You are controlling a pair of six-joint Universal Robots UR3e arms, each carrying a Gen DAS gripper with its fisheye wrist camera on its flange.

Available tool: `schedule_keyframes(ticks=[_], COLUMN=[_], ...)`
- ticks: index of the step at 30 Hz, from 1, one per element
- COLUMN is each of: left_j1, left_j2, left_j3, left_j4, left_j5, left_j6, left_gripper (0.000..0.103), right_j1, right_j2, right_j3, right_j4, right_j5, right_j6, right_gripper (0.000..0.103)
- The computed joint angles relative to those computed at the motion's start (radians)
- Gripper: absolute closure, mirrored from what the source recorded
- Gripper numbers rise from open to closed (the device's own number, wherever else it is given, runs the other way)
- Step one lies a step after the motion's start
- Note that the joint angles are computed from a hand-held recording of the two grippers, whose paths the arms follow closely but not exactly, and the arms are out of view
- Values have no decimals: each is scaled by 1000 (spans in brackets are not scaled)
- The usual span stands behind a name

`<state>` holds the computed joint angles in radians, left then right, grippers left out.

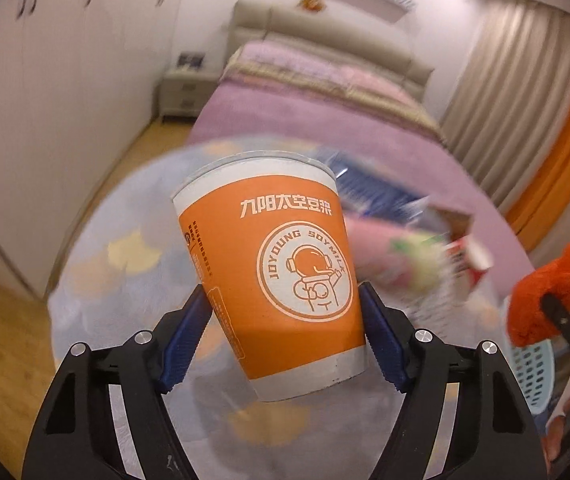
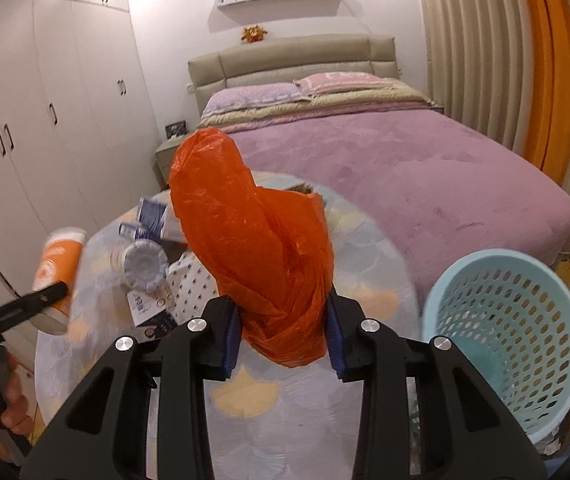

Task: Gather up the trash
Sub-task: 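Carry the bag and cup over the blue basket and release both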

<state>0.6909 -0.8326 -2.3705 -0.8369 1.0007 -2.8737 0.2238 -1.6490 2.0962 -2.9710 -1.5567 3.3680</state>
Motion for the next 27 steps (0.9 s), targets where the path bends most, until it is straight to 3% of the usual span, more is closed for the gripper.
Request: schedule_keyframes(ticks=[4, 11, 17, 23, 27], left_j1=[-215, -716, -999, -1090, -1095], left_j2=[-46, -473, -815, -1051, -1176], left_j3=[63, 289, 575, 790, 877], left_j4=[160, 497, 521, 425, 365], left_j5=[71, 266, 377, 277, 158], left_j6=[-110, -277, -329, -328, -292], left_gripper=[31, 31, 30, 30, 30], right_j1=[-63, -284, -519, -648, -712], right_j2=[-83, -258, -330, -245, -201], right_j3=[26, 123, 200, 242, 281], right_j4=[52, 168, 231, 229, 237], right_j5=[8, 54, 133, 142, 153], right_j6=[12, 4, -39, -87, -116], right_gripper=[71, 71, 71, 71, 71])
